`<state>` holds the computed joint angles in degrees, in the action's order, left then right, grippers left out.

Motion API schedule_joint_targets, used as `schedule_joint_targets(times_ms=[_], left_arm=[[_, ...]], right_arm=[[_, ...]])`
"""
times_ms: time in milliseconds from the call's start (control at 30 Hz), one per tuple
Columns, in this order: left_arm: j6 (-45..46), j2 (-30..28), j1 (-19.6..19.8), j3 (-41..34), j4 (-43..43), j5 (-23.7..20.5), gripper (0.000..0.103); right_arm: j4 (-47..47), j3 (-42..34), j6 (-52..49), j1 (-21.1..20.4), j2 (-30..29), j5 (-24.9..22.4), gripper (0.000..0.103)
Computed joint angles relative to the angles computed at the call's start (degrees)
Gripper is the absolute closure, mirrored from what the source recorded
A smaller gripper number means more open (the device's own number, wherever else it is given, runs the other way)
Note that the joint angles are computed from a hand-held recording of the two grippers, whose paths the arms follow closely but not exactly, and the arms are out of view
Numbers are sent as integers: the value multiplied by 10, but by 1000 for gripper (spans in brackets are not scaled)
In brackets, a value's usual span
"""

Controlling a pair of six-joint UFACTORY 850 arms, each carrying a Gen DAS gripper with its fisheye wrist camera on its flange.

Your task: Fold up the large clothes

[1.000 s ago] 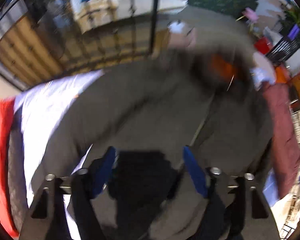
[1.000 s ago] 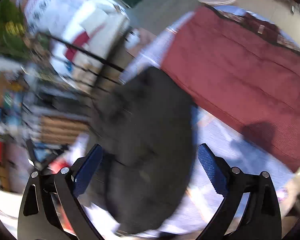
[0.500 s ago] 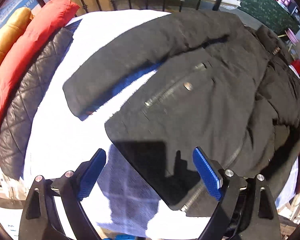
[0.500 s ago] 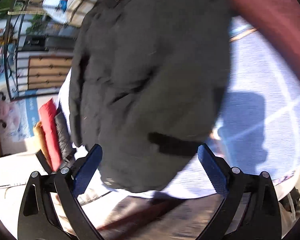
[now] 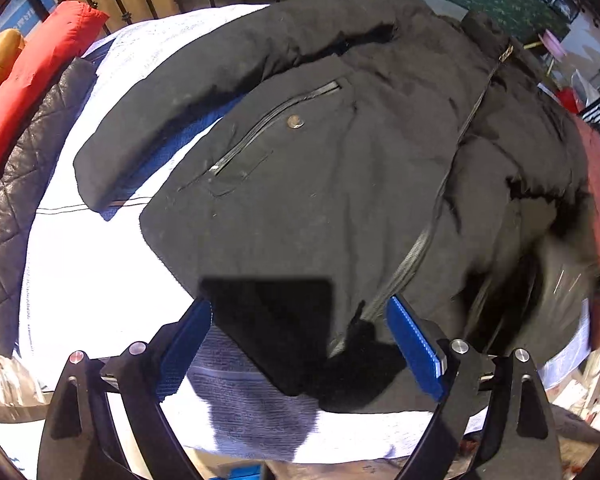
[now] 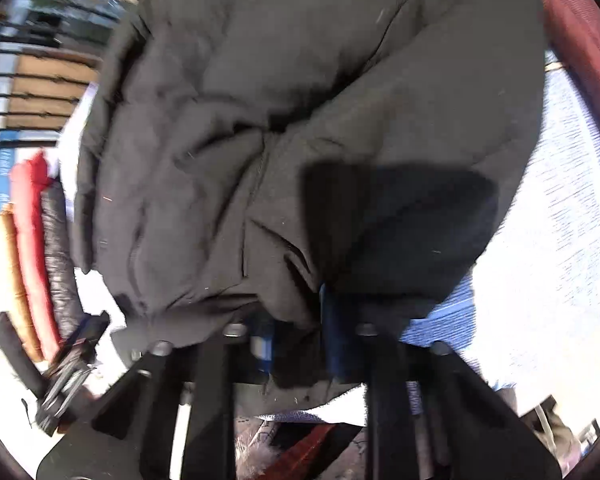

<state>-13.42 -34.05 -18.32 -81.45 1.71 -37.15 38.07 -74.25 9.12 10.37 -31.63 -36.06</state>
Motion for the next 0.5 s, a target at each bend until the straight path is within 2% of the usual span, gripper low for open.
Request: schedule_joint_targets(times_ms=[67, 133, 200, 333, 433, 500], left_arm=[[-6, -2, 1, 0, 18, -3, 16], [0, -5, 5, -3, 18, -7, 16], [7, -11, 8, -10, 13, -11, 16], [17, -26, 12, -32, 11, -17, 16], [29, -38, 14, -51, 0, -21, 16], [37, -46, 17, -62, -6, -25, 16]], right_arm=[[-15, 50, 12, -22, 62, 53, 90], [-116, 102, 107, -49, 133, 111, 90], [-175, 150, 180, -88, 193, 133, 90], [-249, 227, 307, -193, 285, 118, 90], [-285, 249, 359, -251, 306, 86, 88], [-348, 254, 455, -259, 311, 52, 79]])
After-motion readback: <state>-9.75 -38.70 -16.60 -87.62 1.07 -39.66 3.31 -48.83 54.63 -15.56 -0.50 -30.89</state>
